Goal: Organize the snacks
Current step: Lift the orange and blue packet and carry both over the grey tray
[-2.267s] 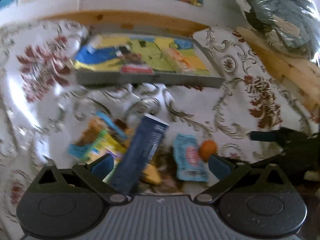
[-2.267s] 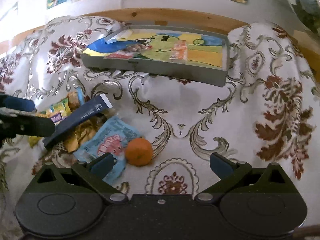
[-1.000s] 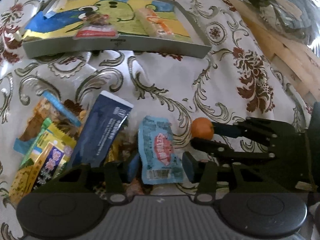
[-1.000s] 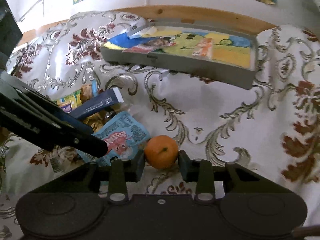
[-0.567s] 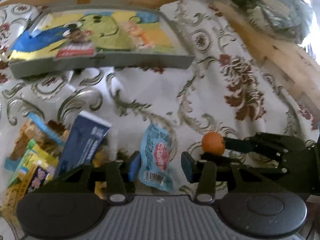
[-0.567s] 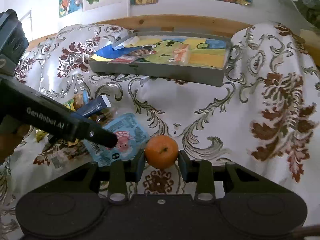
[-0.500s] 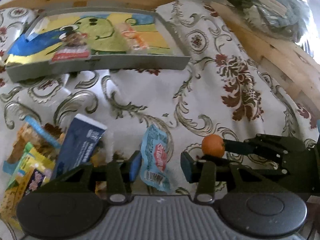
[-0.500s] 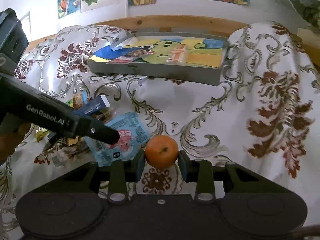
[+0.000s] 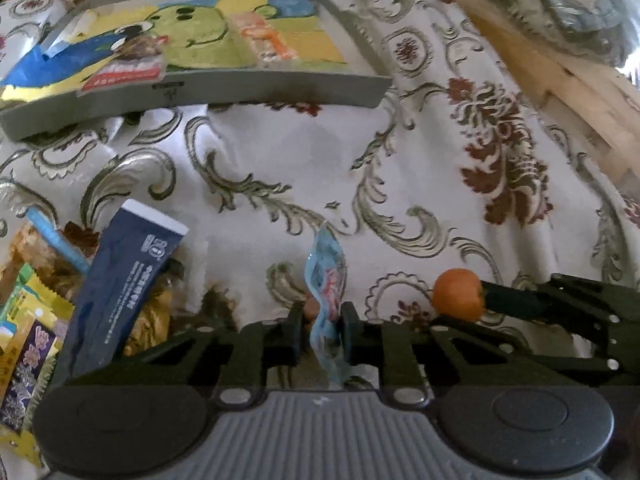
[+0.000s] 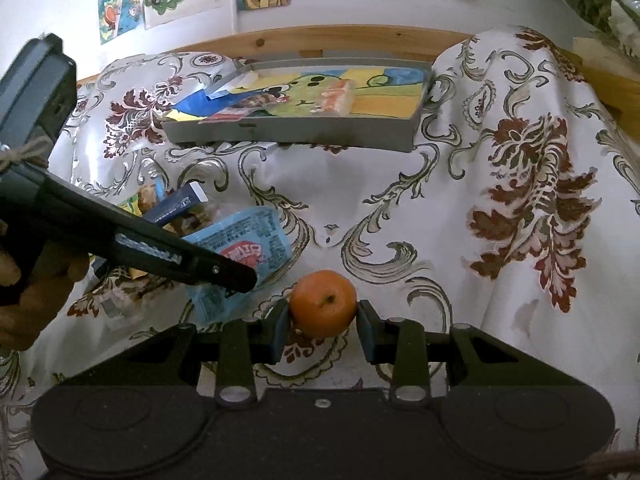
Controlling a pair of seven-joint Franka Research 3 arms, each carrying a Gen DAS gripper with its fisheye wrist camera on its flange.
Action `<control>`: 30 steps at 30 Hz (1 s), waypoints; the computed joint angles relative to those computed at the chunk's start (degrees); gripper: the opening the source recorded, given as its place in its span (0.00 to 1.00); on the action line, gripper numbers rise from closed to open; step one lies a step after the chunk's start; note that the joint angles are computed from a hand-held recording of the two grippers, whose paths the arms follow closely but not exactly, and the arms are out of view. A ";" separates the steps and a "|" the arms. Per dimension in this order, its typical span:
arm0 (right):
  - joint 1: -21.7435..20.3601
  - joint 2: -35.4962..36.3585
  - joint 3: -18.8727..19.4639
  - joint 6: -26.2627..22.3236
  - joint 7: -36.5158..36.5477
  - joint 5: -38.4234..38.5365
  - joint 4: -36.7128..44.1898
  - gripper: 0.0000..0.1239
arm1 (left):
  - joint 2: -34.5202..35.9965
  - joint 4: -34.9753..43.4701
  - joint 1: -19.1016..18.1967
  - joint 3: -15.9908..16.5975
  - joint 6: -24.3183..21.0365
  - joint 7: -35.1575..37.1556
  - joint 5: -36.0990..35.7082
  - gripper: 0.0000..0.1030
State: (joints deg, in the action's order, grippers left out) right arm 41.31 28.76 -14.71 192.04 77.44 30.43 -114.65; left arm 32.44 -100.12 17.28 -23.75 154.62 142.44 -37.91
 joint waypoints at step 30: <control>-4.43 8.38 -1.34 -5.84 8.19 -9.06 18.81 0.30 | 3.58 13.70 0.18 1.00 -5.43 -1.90 -1.28 0.16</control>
State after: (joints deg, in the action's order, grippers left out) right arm 36.88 37.14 -16.05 186.20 85.63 21.37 -95.84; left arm 36.02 -86.42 17.46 -22.75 149.19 140.54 -39.19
